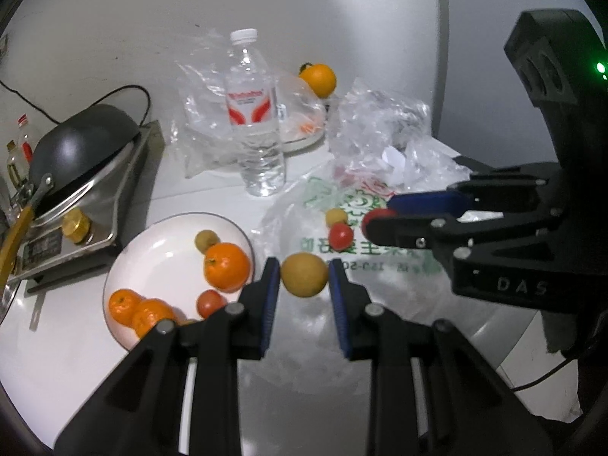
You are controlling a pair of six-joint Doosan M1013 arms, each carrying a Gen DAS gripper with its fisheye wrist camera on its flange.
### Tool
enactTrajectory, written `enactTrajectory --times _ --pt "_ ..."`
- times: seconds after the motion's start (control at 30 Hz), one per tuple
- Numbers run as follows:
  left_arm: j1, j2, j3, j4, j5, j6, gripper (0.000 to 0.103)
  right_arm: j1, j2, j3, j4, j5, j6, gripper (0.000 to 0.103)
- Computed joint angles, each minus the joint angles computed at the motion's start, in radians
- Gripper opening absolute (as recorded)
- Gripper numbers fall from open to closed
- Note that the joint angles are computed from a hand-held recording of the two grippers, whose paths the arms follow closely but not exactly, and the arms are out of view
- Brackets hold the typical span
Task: Organize fruits
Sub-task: 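Place the tomato on the white plate with the right tool while the left tool places the yellow fruit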
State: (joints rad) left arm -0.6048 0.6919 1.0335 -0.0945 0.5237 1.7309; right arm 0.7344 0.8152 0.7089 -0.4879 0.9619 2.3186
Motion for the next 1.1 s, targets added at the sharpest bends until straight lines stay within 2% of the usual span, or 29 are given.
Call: enactTrajectory --times 0.4,0.8,1.1 --pt "0.023 -0.025 0.046 -0.008 -0.047 -0.008 0.027 0.011 0.077 -0.146 0.036 0.075 -0.080 0.028" --pt "0.047 -0.024 0.056 -0.004 -0.064 -0.033 0.027 0.013 0.168 -0.316 0.078 0.164 -0.158 0.028" --pt "0.066 -0.014 0.050 0.019 -0.065 -0.067 0.027 0.010 0.272 -0.518 0.121 0.259 -0.231 0.028"
